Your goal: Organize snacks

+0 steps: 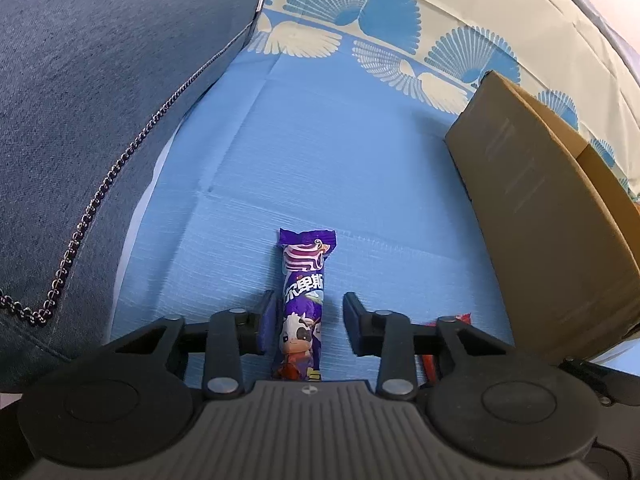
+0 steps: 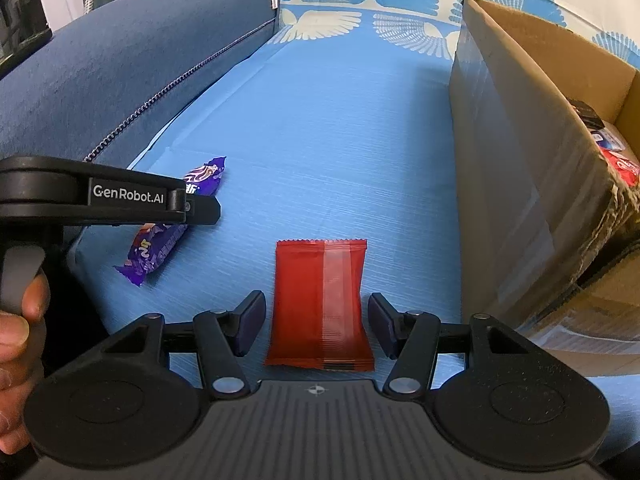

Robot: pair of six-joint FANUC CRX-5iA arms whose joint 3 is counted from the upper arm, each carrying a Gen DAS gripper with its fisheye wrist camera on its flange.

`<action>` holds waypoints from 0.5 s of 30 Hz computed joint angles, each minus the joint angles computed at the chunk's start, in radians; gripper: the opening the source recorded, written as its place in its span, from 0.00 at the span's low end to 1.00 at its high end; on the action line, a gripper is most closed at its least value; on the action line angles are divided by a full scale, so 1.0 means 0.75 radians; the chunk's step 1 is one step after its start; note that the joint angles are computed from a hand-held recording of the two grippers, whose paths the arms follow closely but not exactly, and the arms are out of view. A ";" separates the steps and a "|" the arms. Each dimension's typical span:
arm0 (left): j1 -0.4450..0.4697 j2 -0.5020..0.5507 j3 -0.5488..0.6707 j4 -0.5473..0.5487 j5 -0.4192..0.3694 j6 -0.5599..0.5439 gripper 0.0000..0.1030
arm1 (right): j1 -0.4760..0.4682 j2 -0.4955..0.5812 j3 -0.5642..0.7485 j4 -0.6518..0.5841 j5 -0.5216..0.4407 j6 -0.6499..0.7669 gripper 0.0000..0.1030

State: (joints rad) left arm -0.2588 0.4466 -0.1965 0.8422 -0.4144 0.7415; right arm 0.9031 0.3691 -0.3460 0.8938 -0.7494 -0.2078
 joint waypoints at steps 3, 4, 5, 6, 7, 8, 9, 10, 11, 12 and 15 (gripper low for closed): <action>-0.001 0.002 0.003 -0.012 0.004 0.003 0.31 | 0.004 0.005 0.002 0.006 -0.023 0.017 0.49; 0.000 0.003 0.005 -0.016 0.002 0.005 0.29 | 0.004 0.004 0.000 0.012 -0.024 0.017 0.48; 0.000 0.004 0.007 -0.017 0.001 0.005 0.27 | 0.003 0.002 -0.005 0.017 -0.022 0.013 0.47; 0.001 0.005 0.009 -0.019 -0.001 0.004 0.26 | 0.004 0.000 -0.007 0.019 -0.023 0.010 0.46; 0.001 0.006 0.009 -0.017 -0.001 0.000 0.23 | 0.002 -0.003 -0.012 0.024 -0.021 0.010 0.45; 0.002 0.006 0.007 -0.009 -0.001 -0.009 0.22 | 0.003 -0.002 -0.013 0.028 -0.022 0.008 0.45; 0.002 0.006 0.005 0.000 -0.002 -0.018 0.21 | 0.003 -0.001 -0.014 0.032 -0.024 0.005 0.45; 0.001 0.007 0.006 0.001 -0.001 -0.019 0.20 | 0.003 -0.001 -0.015 0.037 -0.026 0.002 0.44; 0.001 0.007 0.005 0.009 -0.002 -0.028 0.20 | 0.005 0.001 -0.014 0.044 -0.032 -0.004 0.44; 0.001 0.006 0.001 0.020 -0.001 -0.039 0.19 | 0.005 0.003 -0.013 0.050 -0.038 -0.009 0.43; -0.001 0.003 -0.010 0.048 0.004 -0.061 0.19 | 0.007 -0.007 -0.029 0.091 -0.052 -0.059 0.43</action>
